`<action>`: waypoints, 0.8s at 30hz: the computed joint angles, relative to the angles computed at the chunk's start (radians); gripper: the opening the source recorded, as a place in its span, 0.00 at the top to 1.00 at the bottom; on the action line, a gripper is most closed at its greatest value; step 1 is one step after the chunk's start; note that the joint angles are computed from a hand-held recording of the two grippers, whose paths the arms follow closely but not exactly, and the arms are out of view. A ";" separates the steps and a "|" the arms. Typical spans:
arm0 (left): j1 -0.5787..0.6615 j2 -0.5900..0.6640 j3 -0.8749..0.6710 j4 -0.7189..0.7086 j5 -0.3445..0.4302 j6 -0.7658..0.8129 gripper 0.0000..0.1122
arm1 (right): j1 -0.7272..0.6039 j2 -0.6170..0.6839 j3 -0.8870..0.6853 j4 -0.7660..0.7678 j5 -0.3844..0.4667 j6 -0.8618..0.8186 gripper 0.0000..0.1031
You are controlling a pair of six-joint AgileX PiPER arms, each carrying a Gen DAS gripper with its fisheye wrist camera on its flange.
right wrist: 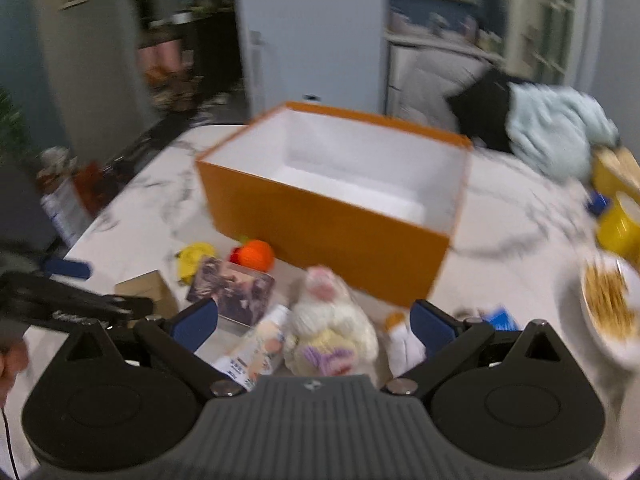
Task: Organize objects
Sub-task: 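Move the left tool toward the small cardboard cube while the right tool approaches the crocheted bunny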
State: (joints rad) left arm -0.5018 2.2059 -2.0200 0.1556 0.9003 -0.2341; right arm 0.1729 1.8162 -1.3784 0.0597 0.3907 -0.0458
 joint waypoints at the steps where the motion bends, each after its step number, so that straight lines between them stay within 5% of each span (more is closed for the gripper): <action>1: -0.003 0.003 -0.001 -0.001 -0.001 0.015 0.08 | -0.006 0.000 0.000 0.047 -0.002 -0.085 0.01; 4: -0.014 0.032 -0.035 0.005 0.024 0.064 0.08 | -0.028 0.009 -0.010 0.156 0.004 -0.277 0.01; 8: -0.008 0.065 -0.071 -0.015 0.048 0.098 0.08 | -0.056 0.076 -0.082 0.122 0.059 -0.291 0.01; 13: 0.006 0.098 -0.101 -0.008 0.063 0.090 0.08 | -0.119 0.157 -0.144 0.316 0.131 -0.450 0.03; 16: 0.024 0.112 -0.120 -0.019 0.065 0.067 0.08 | -0.098 0.193 -0.160 0.294 0.120 -0.458 0.14; 21: 0.023 0.127 -0.122 0.026 0.053 0.066 0.08 | -0.068 0.250 -0.196 0.260 0.138 -0.465 0.16; 24: 0.032 0.160 -0.172 -0.003 0.101 0.110 0.22 | -0.055 0.295 -0.232 0.205 0.141 -0.423 0.16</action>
